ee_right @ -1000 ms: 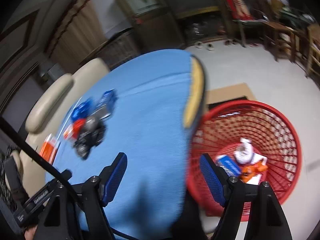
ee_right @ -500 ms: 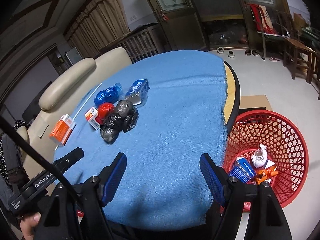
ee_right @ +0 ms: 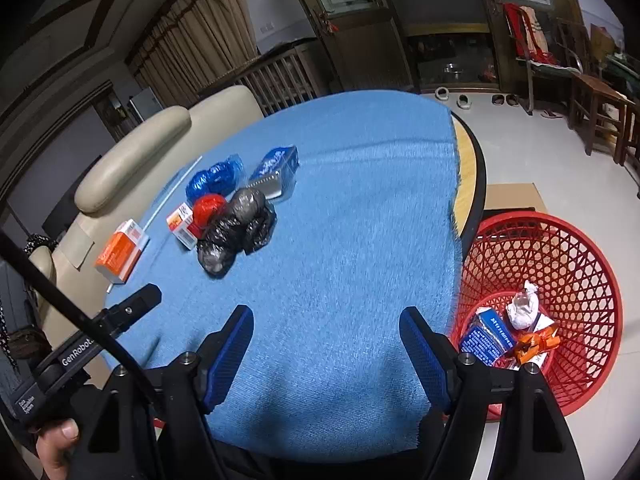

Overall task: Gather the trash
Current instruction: 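Move both tools back over the table toward the black bags, then grasp the black plastic bag with left tool while right reaches toward clear plastic tray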

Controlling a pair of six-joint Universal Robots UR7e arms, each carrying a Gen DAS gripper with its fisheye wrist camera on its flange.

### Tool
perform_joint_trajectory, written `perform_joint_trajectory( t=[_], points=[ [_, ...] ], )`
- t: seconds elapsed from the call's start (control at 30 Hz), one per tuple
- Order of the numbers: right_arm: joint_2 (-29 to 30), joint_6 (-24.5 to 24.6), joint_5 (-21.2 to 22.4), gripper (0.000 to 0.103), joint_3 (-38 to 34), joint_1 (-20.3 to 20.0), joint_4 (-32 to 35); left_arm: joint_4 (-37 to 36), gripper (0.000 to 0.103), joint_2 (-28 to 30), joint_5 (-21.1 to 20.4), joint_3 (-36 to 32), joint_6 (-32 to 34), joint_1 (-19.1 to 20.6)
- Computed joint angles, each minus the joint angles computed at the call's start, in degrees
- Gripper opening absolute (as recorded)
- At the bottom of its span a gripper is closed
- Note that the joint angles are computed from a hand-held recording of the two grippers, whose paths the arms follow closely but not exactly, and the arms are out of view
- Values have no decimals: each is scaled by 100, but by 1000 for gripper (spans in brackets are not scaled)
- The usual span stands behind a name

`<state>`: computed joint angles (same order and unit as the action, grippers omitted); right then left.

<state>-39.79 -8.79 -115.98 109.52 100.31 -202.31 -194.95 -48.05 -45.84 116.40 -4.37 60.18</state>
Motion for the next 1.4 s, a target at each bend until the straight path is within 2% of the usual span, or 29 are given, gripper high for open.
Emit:
perform_joint_trajectory(
  t=[0.37, 0.73, 0.93, 1.03, 1.13, 1.3, 1.33, 1.37, 1.4],
  points=[
    [217, 46, -103, 79, -216, -91, 242, -233, 81, 102, 212, -42, 310, 84],
    [389, 43, -123, 79, -475, -214, 494, 161, 81, 281, 296, -512, 581, 209],
    [411, 41, -32, 79, -595, -252, 589, 672, 81, 423, 218, -1033, 635, 292],
    [423, 43, 2, 79, -629, -267, 614, 1160, 81, 582, -72, -1442, 860, 325],
    [404, 71, 2, 78, -623, -287, 620, 1391, 81, 927, -82, -1987, 1160, 355],
    [313, 157, -49, 78, -549, -340, 549, 2344, 81, 1324, -44, -2792, 1046, 532],
    [298, 163, -74, 78, -543, -346, 527, 2525, 69, 1349, -80, -2870, 1024, 568],
    [281, 174, -88, 78, -542, -352, 531, 2548, 50, 1361, -156, -2893, 1121, 599],
    [270, 186, -90, 78, -552, -355, 545, 2640, 42, 1345, -216, -2896, 1143, 620]
  ],
)
